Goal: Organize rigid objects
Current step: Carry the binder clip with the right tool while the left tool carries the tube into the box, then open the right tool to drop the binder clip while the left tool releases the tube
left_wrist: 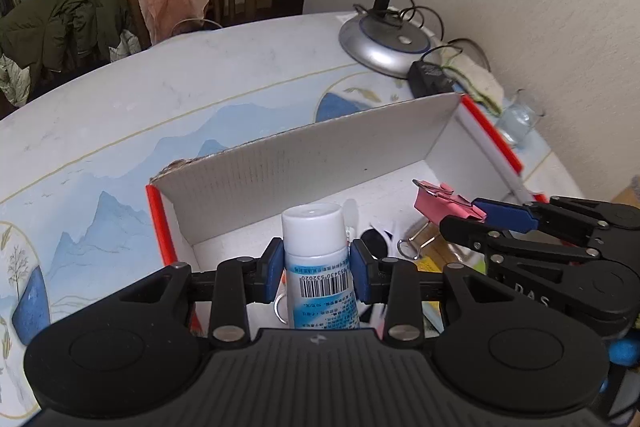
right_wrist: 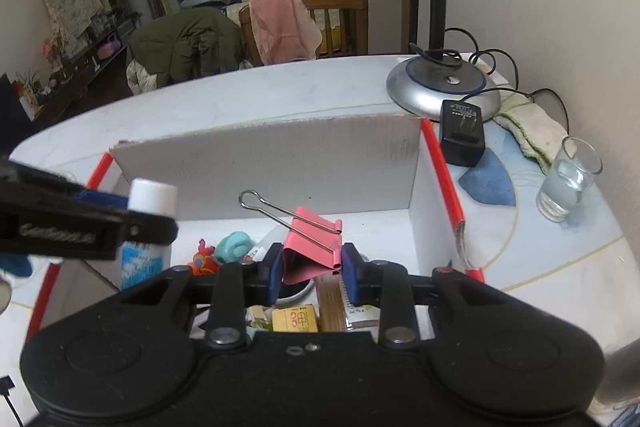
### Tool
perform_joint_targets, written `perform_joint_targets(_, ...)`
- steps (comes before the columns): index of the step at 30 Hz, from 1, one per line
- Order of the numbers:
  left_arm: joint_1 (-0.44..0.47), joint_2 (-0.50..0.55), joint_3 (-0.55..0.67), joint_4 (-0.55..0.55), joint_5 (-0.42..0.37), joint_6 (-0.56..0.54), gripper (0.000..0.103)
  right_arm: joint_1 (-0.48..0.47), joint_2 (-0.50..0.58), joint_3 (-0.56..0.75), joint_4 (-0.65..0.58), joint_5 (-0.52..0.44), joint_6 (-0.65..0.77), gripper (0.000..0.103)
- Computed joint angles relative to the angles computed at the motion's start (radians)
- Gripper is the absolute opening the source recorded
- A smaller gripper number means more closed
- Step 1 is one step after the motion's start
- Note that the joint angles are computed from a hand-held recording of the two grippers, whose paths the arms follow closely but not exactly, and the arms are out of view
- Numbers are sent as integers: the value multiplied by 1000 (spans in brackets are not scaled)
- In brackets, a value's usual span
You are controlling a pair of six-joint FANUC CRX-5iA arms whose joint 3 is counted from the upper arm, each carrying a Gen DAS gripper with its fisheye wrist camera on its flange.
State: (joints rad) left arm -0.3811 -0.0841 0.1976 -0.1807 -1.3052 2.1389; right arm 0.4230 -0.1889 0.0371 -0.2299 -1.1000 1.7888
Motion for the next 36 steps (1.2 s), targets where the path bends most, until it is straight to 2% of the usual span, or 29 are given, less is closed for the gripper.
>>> perform_joint_targets(6,30,53,5,28,-11,-26,35,-6,21,15,2,-42,31,29)
perform_joint_targets(18,33,103,8,43,-40,-57,35,-9,43,32,30,-112,55,30)
perform_joint_targets(23,38,103,4,47,-49,-41,35,-15,53,51,29,-148,48,34)
perform_joint_targets(28,33,92,-1,46,-48,-19,35,-25,48,64,14,-180,54,47)
perform_joint_targets(30,29,80,-6,45,-39,-5,35,-24,40,63,14,-185,57,47)
perform_joint_targets(36,7,31,-20,32,-19,35,40,-38,12,76,-17,-208,69,56)
